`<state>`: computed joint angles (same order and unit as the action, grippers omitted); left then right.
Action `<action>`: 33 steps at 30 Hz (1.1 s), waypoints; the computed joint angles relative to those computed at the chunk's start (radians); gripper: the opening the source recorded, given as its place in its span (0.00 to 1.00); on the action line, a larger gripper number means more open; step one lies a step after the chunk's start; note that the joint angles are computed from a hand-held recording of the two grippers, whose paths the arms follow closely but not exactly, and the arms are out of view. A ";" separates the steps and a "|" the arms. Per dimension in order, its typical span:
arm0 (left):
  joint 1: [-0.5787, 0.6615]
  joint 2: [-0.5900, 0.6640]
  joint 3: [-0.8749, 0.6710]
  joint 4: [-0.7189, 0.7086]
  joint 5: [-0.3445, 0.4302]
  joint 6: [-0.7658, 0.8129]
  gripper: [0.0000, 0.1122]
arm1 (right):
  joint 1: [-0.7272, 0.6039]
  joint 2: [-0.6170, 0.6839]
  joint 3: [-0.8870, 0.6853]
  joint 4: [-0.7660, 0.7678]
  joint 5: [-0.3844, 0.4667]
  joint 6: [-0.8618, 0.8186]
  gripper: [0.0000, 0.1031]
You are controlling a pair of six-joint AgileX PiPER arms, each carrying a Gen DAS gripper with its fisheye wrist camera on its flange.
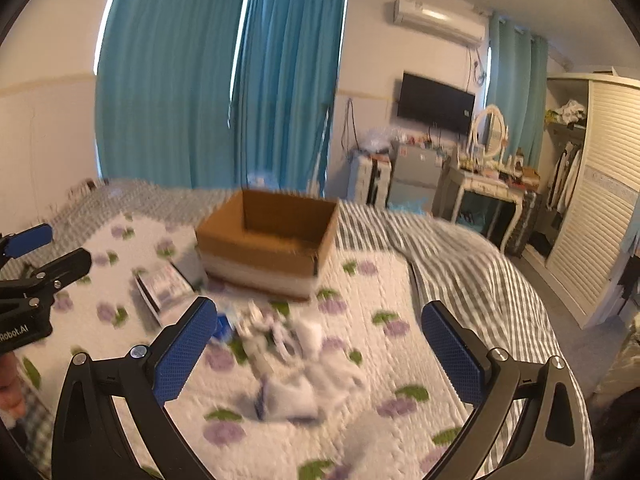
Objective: Organize soft objects
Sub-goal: 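Grasp the lace cloth with the left gripper while the right grasps the white sock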
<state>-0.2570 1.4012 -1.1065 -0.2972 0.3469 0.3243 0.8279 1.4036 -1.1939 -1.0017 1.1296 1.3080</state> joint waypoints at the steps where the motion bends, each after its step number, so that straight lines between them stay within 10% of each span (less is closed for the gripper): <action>1: 0.010 0.030 0.007 -0.040 0.006 0.033 0.77 | -0.032 0.004 0.022 0.048 -0.040 -0.005 1.00; 8: 0.009 0.222 0.038 -0.092 -0.001 0.063 0.75 | -0.226 0.135 0.120 0.290 -0.300 -0.082 1.00; 18: -0.015 0.400 -0.055 -0.041 0.017 0.020 0.70 | -0.381 0.328 0.027 0.500 -0.394 -0.272 0.99; 27: 0.012 0.436 -0.087 -0.134 0.067 0.107 0.32 | -0.405 0.332 0.046 0.450 -0.436 -0.197 0.62; 33: 0.028 0.337 -0.011 -0.262 0.047 0.244 0.26 | -0.379 0.237 0.130 0.349 -0.504 -0.086 0.45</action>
<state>-0.2292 1.7378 -1.1179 -0.5589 0.3941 0.5685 0.4492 1.6407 -1.0634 -0.6525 0.6259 1.2222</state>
